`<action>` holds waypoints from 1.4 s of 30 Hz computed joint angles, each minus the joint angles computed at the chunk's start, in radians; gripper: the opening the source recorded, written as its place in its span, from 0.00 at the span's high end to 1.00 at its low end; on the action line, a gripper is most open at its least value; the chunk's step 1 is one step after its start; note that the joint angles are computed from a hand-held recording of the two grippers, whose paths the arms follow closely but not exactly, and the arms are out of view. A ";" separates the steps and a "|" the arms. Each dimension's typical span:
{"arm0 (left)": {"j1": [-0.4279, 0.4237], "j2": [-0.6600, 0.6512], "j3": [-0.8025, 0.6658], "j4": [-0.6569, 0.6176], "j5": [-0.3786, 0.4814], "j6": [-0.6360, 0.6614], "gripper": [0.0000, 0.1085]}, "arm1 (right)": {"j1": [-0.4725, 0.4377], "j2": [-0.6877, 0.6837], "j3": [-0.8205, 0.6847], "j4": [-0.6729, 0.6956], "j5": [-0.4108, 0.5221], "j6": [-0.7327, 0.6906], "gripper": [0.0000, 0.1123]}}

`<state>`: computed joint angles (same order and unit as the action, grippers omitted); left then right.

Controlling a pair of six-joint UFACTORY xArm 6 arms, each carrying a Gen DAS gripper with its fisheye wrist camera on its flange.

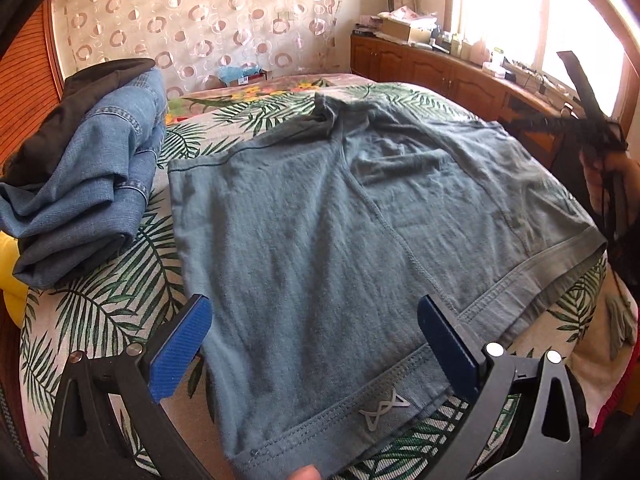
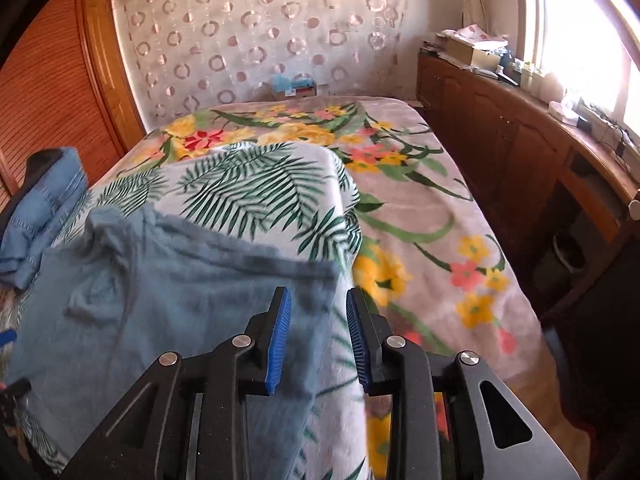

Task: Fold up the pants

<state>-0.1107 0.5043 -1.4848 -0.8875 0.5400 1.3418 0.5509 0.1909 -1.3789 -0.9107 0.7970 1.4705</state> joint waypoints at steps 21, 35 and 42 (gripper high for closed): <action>0.054 -0.023 0.019 -0.025 0.022 0.005 0.05 | 0.255 -0.168 0.240 -0.074 0.039 0.177 0.65; 0.086 -0.029 0.046 0.010 0.017 -0.014 0.05 | 0.302 -0.100 0.145 -0.010 -0.003 0.055 0.65; 0.088 -0.022 0.035 0.022 0.031 -0.032 0.05 | 0.275 -0.039 0.099 0.030 -0.086 -0.051 0.65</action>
